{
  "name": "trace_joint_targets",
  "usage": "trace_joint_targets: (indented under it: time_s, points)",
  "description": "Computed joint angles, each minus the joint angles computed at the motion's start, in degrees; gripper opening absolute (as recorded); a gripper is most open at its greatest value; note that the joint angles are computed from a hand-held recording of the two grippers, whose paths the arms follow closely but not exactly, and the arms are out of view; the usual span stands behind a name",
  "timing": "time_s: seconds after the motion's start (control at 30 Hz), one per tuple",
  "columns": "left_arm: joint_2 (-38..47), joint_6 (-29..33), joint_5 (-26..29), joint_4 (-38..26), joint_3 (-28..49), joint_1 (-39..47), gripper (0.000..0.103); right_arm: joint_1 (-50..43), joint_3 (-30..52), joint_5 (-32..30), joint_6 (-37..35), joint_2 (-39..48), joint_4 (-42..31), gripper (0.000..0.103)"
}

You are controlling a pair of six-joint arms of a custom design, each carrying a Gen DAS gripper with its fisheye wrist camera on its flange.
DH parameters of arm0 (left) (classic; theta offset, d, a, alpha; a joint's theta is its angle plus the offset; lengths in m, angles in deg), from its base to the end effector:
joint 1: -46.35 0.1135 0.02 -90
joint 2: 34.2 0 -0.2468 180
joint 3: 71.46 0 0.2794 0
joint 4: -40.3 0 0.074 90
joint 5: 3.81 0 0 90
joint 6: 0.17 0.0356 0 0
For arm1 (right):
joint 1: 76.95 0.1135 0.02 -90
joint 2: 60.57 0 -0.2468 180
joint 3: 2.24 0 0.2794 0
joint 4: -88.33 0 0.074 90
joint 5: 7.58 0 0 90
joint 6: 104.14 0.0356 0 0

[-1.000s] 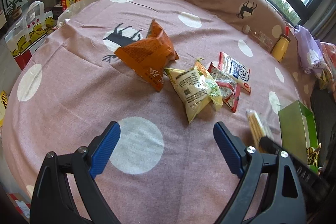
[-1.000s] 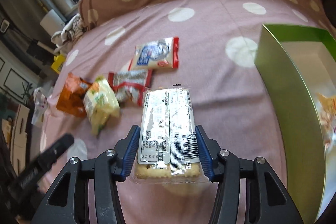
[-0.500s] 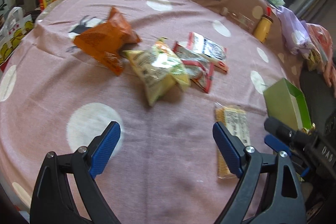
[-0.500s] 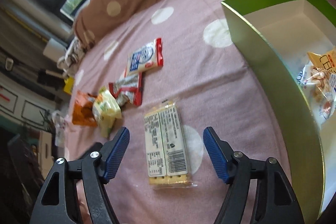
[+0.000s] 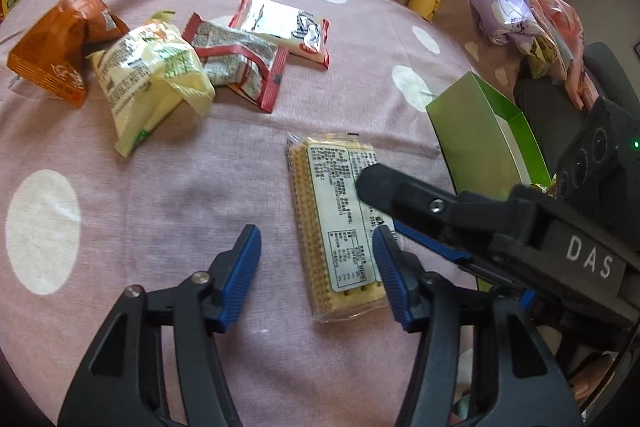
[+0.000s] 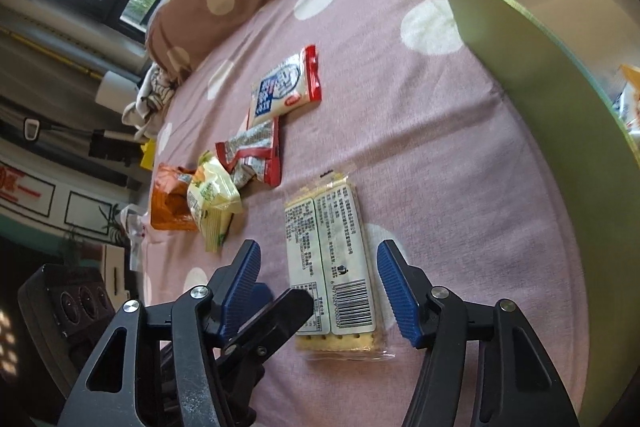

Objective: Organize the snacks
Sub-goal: 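Lift and carry the wafer pack with the right gripper over the green box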

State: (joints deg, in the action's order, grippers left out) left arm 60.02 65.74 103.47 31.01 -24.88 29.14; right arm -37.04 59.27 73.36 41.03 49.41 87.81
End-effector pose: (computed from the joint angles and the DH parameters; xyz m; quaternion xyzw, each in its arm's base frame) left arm 0.2694 -0.0945 0.0627 -0.0142 0.9486 -0.2340 0.2125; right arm 0.2735 0.2360 0.0539 0.0966 0.9291 0.3076 0.1812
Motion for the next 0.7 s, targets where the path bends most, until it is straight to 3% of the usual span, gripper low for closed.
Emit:
trace_joint_targets:
  time_s: [0.13, 0.47, 0.7]
  points:
    - [1.09, 0.00, 0.18, 1.32, 0.37, -0.59, 0.036, -0.05, 2.02, -1.00, -0.15, 2.44, -0.77, 0.063]
    - [0.28, 0.12, -0.88, 3.18, -0.29, -2.12, 0.036, 0.41, 0.70, 1.02, 0.15, 0.55, -0.94, 0.057]
    - [-7.45, -0.24, -5.09, 4.91, -2.91, -5.59, 0.035, 1.27, -5.18, 6.25, -1.33, -9.01, 0.27, 0.057]
